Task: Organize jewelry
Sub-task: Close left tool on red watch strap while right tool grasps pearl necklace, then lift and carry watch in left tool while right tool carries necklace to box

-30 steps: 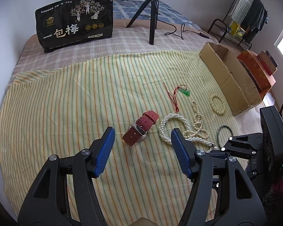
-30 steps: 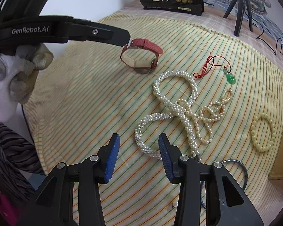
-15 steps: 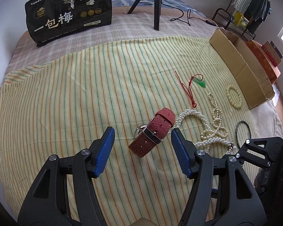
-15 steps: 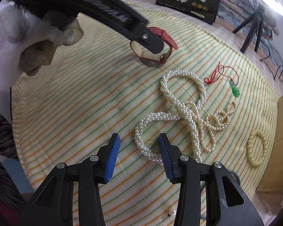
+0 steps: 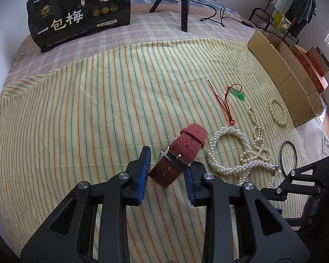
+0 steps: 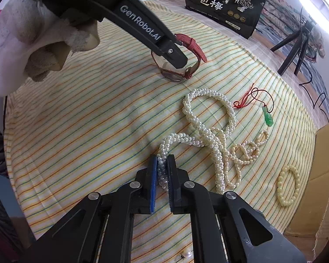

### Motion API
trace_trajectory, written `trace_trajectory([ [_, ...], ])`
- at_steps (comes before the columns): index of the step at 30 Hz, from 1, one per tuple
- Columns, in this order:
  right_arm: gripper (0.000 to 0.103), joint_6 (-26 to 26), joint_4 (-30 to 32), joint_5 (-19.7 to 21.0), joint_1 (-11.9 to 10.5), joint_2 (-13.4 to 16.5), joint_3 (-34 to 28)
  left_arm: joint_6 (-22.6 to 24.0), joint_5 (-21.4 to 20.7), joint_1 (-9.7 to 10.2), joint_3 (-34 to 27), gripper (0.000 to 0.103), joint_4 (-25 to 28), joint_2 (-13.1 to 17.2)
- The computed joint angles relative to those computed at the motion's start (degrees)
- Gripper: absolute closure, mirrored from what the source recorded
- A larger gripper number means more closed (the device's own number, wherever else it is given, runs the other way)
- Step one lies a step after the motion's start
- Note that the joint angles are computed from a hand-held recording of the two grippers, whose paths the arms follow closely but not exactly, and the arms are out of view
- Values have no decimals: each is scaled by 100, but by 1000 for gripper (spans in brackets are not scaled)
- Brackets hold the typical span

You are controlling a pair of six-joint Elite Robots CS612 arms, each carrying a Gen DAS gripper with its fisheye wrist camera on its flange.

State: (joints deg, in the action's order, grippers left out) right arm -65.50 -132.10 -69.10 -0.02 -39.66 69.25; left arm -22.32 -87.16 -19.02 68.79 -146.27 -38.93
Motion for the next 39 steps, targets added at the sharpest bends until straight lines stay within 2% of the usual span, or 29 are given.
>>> trace_trajectory([
  [3, 97, 39, 117, 39, -5, 36, -102, -8, -30, 5, 31, 88, -51, -20],
  [10, 97, 509, 417, 407, -116, 76, -367, -9, -33, -5, 153, 90, -303, -107],
  [20, 97, 971, -219, 680, -224, -31, -318, -118, 189, -58, 326, 90, -586, -278],
  [27, 97, 1335, -634, 1190, -340, -164, -285, -135, 459, -171, 492, 90, -899, -468],
  [33, 97, 1825, -1018, 1551, -450, -177, -409, -150, 580, -287, 570, 90, -1229, -584],
  [39, 97, 2376, -1434, 1679, -580, -111, -599, -138, 556, -402, 517, 90, -1505, -598],
])
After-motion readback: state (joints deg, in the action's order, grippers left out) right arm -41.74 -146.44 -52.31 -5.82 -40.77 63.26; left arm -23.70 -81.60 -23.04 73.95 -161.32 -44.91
